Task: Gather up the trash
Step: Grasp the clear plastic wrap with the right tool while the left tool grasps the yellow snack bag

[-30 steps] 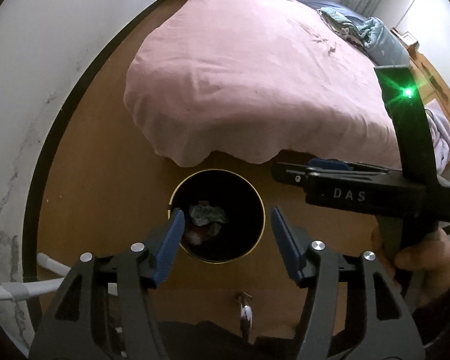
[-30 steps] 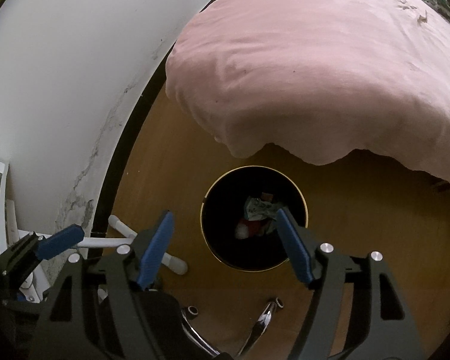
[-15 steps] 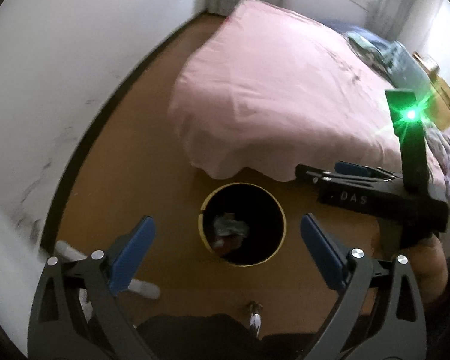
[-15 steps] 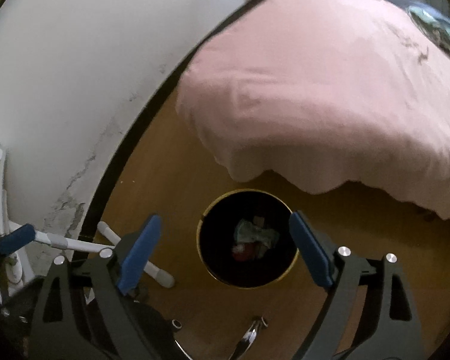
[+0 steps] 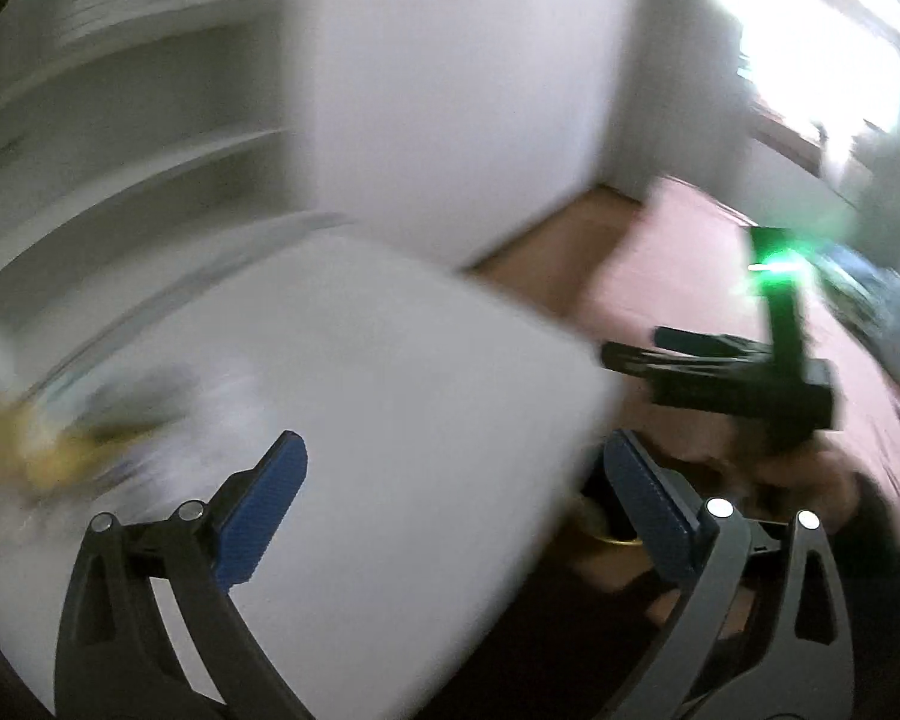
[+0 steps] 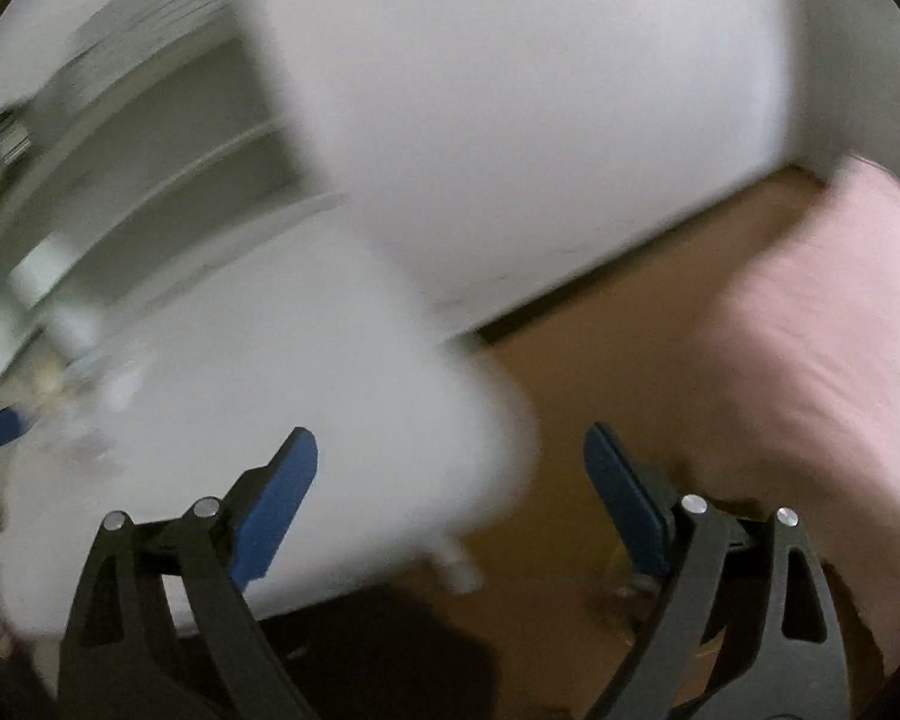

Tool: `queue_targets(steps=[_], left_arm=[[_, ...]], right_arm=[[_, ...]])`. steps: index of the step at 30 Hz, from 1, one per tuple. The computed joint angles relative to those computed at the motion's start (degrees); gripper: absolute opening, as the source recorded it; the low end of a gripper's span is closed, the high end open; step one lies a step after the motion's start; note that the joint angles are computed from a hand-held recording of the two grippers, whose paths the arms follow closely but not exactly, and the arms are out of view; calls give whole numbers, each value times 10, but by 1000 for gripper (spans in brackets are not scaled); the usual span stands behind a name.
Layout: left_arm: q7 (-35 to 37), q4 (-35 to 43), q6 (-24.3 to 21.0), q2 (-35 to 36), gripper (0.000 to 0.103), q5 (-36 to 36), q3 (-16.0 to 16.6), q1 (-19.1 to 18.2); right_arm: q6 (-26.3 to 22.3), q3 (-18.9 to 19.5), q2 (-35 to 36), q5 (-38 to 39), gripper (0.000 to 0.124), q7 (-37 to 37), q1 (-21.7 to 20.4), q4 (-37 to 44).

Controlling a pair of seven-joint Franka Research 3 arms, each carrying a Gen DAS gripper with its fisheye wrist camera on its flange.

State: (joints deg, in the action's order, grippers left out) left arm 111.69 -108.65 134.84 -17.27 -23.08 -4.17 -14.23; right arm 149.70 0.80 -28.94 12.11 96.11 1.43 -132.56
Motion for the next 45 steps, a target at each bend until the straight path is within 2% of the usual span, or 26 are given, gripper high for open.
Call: queue_targets(steps=[2,4,6,8,12,15,16,18,19,20,21,25,28,31,32,34,36,40,43,44,45], left_arm=[[-48,-44,9,-30,96,33,17,42],[-95,-73,16,-49,96,61,27,72],[-146,-107,20,-72,96,74,46,102],[-170,-120,10,-82,96,84,60,116],[-191,-144,13,-100,96,97,83,135],[-197,-153,17,-103,96,108,86,142],[-197,-151,18,-98,96,108,87,141],[-202,-139,12,-88,96,116,85,144],[-202,-138,11,-88,96,119,86,145],[-209,-121,12,-73,96,122,80,145],[-214,-107,15,-60,96,126,75,145],[-235,-29,21,7,96,147,51,145],[-280,63,-6,80,96,174,27,152],[-383,146,-46,146,96,263,-3,160],[-433,184,-73,174,96,330,-16,156],[-494,221,-100,205,96,422,-24,142],[-524,246,-122,226,96,461,-25,130],[-523,240,-139,229,96,476,-21,124],[-480,175,-88,188,96,391,-11,149],[-477,157,-77,173,93,374,-7,156],[-467,137,-59,160,83,356,-2,163]], right_arm=[[-19,-11,46,51,87,-56,68,54],[-41,-14,91,96,87,-101,111,108],[-86,-17,155,156,87,-147,146,186],[-118,-1,207,173,87,-150,152,249],[-159,23,302,153,87,-118,150,360],[-183,29,360,144,87,-78,146,426],[-189,29,363,153,87,-80,141,427],[-190,30,376,156,74,-76,136,436],[-189,30,379,157,51,-77,134,437],[-187,31,378,169,35,-83,130,433],[-181,32,371,178,29,-88,127,424],[-122,28,322,165,27,-101,126,366],[-95,23,279,145,27,-119,124,322],[-81,19,258,134,27,-124,121,297],[-81,17,253,136,27,-129,120,290],[-81,15,250,141,27,-132,119,285],[-80,17,253,143,27,-132,120,286],[-83,18,256,145,27,-139,123,290],[-87,19,258,150,27,-145,124,292],[-86,17,252,155,27,-152,124,285],[-86,17,251,156,27,-154,124,284]])
